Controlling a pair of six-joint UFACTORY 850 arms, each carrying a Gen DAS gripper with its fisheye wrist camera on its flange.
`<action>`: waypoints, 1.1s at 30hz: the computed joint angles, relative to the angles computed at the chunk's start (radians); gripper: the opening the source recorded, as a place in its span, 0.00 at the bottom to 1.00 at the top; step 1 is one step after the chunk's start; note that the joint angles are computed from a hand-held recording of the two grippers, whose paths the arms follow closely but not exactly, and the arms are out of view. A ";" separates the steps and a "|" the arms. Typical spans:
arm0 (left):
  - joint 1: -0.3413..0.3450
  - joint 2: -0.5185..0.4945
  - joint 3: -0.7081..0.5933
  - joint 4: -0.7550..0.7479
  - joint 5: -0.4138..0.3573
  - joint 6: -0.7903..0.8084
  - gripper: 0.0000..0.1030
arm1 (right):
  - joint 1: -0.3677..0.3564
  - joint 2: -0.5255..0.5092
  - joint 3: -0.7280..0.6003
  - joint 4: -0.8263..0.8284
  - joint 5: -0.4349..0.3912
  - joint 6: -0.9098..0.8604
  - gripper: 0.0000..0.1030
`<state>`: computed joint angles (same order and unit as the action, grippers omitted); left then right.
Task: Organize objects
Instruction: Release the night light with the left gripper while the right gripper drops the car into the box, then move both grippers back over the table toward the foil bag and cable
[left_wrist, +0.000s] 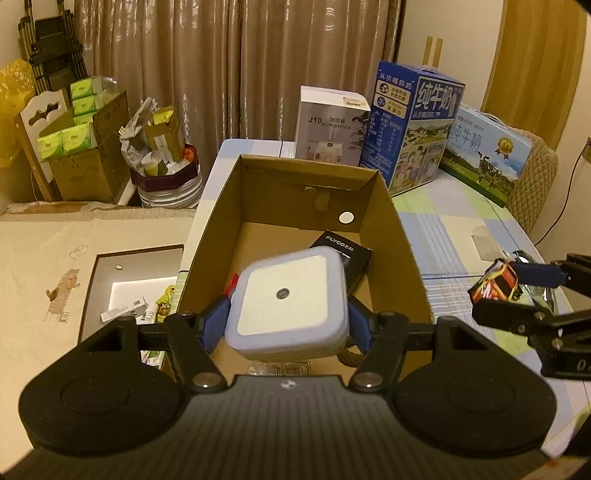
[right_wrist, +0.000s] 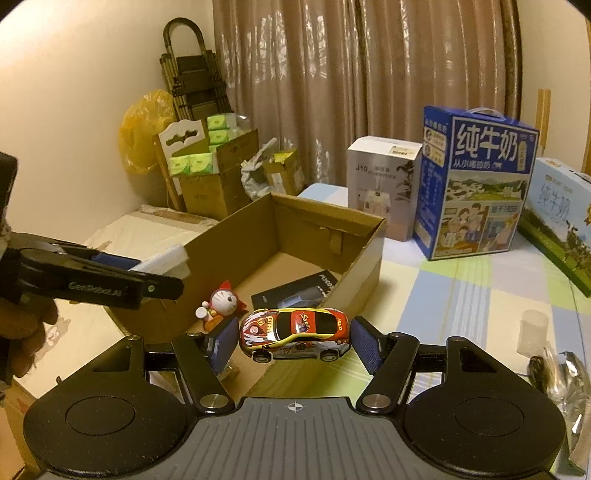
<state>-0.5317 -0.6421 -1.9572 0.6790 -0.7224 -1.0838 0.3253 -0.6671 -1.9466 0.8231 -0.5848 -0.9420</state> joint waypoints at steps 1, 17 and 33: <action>0.004 -0.004 -0.003 0.000 0.003 -0.004 0.72 | 0.002 -0.002 -0.004 -0.004 -0.001 0.004 0.62; -0.001 0.106 0.160 0.164 0.025 -0.238 0.76 | 0.023 -0.049 -0.060 0.031 -0.041 0.013 0.62; -0.017 0.172 0.260 0.228 0.020 -0.367 0.76 | 0.001 -0.051 -0.061 0.171 -0.061 0.016 0.79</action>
<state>-0.5489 -0.4704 -1.6972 0.9075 -0.7026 -1.4504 0.3259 -0.7181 -2.0074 0.9938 -0.6461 -0.9258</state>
